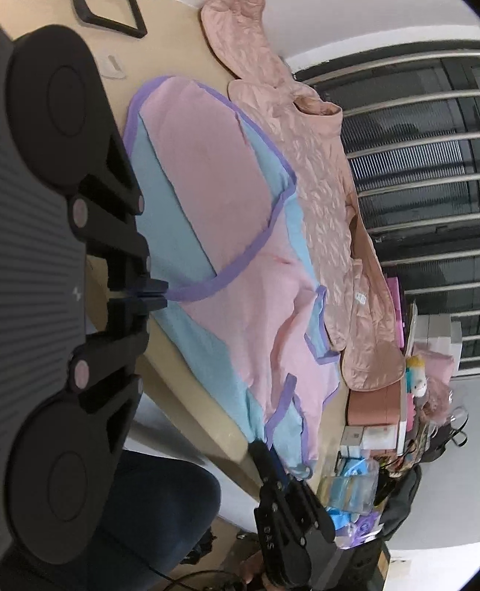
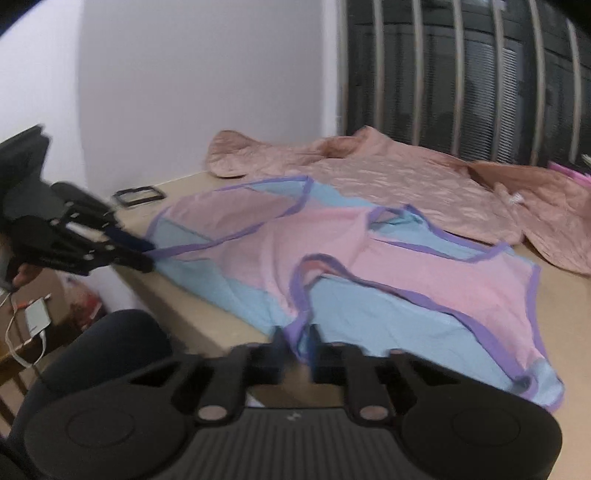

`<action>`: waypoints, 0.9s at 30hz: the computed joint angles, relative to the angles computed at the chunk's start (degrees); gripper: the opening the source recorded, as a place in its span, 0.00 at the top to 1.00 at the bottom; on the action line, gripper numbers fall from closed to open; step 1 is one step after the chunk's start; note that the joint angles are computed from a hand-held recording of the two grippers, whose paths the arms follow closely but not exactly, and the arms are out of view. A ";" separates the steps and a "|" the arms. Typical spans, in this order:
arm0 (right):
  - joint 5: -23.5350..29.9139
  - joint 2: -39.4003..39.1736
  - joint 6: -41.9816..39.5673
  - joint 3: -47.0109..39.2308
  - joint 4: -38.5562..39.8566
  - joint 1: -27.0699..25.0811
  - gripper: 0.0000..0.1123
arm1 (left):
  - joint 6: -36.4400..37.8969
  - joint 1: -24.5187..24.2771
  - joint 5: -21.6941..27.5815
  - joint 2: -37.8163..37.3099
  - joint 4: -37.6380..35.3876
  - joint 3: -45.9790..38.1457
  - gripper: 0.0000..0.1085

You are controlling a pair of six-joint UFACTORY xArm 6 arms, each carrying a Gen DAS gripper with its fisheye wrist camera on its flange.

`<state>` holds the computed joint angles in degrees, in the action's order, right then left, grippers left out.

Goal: Fold clothes

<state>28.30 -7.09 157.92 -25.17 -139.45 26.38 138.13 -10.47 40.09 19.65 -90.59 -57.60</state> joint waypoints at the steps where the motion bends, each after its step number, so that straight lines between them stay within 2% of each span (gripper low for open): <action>1: -0.37 -0.52 0.91 0.29 -1.01 0.07 0.98 | -0.98 0.35 0.76 0.14 0.92 -0.31 0.99; 4: 2.02 -3.64 5.05 2.12 -3.46 1.01 0.98 | -0.65 1.10 3.07 -0.06 1.52 -1.64 0.99; 7: 1.21 -6.51 7.25 1.84 -6.32 -1.59 0.98 | 1.48 0.64 4.13 1.02 0.39 -5.36 0.99; 10: -3.30 -2.93 10.00 -4.75 -13.17 -7.90 0.98 | -4.65 -1.71 4.00 6.53 2.93 -15.02 0.99; 11: -6.11 -0.13 10.13 -8.53 -14.59 -10.62 0.98 | -9.73 -2.81 2.91 9.24 5.89 -19.14 0.98; 12: -8.95 3.25 8.29 -12.66 -13.60 -13.22 0.98 | -15.11 -3.93 1.58 12.26 9.06 -23.39 0.98; 15: -13.49 11.50 -2.21 -21.46 -2.74 -18.98 0.91 | -25.81 -7.42 -7.99 18.68 11.54 -31.52 0.95; 16: -14.19 13.68 -6.86 -23.46 2.73 -20.56 0.90 | -26.95 -7.53 -10.20 19.13 9.90 -32.18 0.94; 17: -14.28 14.43 -9.23 -23.99 5.81 -21.58 0.88 | -25.87 -6.86 -10.01 18.02 7.30 -30.71 0.89; 18: -12.99 12.78 -9.63 -22.11 6.48 -21.58 0.87 | -25.41 -5.67 -8.36 16.98 5.74 -29.47 0.84; 19: -11.10 9.81 -7.96 -18.96 4.76 -21.03 0.83 | -24.69 -4.29 -6.99 15.43 4.16 -27.47 0.70; 20: -9.67 6.15 -3.99 -15.15 0.86 -20.66 0.72 | -24.16 -2.86 -5.57 13.92 2.80 -25.53 0.59; 22: -8.93 -2.02 -0.36 -7.10 -2.12 -21.28 0.67 | -24.35 -0.88 -3.29 12.18 4.04 -22.65 0.57; 24: -8.85 -8.68 0.59 -0.09 -4.21 -21.53 0.66 | -26.06 0.23 -1.82 11.49 7.08 -20.98 0.57; 27: -9.22 -14.51 1.79 6.88 -8.13 -20.39 0.66 | -26.34 -2.12 -6.38 12.87 7.77 -21.40 0.55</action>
<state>19.09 -21.60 159.72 -18.28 -147.58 5.99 111.79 -12.59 33.71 32.52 -82.82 -79.00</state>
